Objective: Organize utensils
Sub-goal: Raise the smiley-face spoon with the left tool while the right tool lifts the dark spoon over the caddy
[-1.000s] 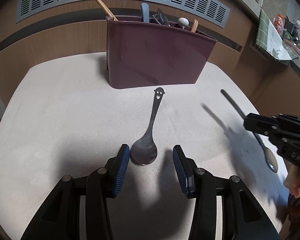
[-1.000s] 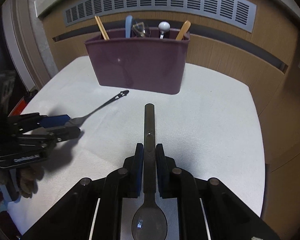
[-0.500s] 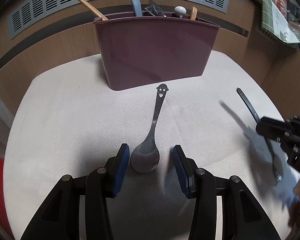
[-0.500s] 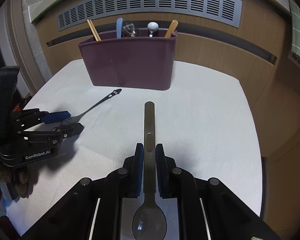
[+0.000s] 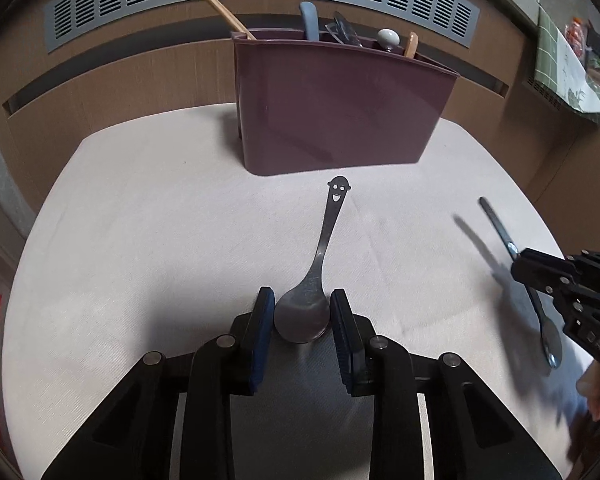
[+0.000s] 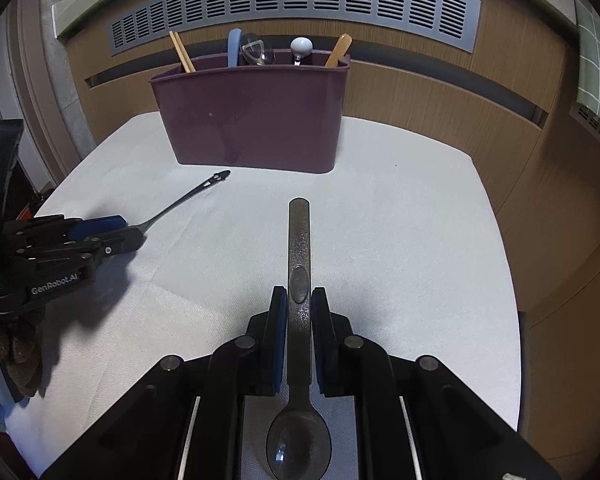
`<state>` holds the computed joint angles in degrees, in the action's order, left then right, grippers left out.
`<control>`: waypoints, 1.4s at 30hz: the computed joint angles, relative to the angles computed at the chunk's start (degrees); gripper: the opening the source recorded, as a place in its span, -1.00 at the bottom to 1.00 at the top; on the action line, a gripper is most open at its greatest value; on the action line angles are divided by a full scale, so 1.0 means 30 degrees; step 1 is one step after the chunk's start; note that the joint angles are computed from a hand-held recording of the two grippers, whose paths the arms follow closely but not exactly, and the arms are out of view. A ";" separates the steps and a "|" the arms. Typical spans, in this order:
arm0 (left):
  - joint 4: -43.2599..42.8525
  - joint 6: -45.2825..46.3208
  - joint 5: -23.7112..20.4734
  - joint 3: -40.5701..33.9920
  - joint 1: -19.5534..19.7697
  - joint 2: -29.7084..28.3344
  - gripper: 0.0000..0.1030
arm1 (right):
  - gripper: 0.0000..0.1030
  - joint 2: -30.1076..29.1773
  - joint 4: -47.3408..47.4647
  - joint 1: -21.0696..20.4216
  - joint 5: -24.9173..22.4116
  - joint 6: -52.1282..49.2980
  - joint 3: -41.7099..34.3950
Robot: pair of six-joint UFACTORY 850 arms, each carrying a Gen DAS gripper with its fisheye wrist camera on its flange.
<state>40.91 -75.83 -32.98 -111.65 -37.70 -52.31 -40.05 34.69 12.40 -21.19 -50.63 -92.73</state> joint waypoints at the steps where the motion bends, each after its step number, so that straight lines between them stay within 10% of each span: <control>1: 0.0083 -0.0050 0.0086 0.0308 -0.0024 0.0193 -0.43 | -0.78 -0.0117 -0.0382 -0.0008 -0.0197 0.0413 -0.0140; 20: 0.0972 -0.1311 0.2240 0.3456 -0.0090 0.2032 -0.28 | -0.49 -0.2464 -0.2658 0.0171 -0.3089 0.2070 -0.3721; 23: 0.1022 -0.1450 0.2177 0.3417 -0.0113 0.1996 -0.26 | -0.81 -0.2398 -0.3809 0.0401 -0.2469 0.2739 -0.3670; 37: 0.0578 -0.0524 -0.1268 0.0517 -0.0667 0.0300 -0.20 | -0.81 0.0285 0.2300 0.0273 0.0496 -0.3066 -0.0758; 42: 0.2315 -0.2977 -0.0222 0.2114 -0.0554 0.1260 -0.44 | -0.81 0.0676 0.3374 0.0100 0.0549 -0.3995 -0.0461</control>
<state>47.85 -84.76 -33.65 -105.31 -39.37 -48.53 -38.03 44.81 12.70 -19.55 -62.61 -94.11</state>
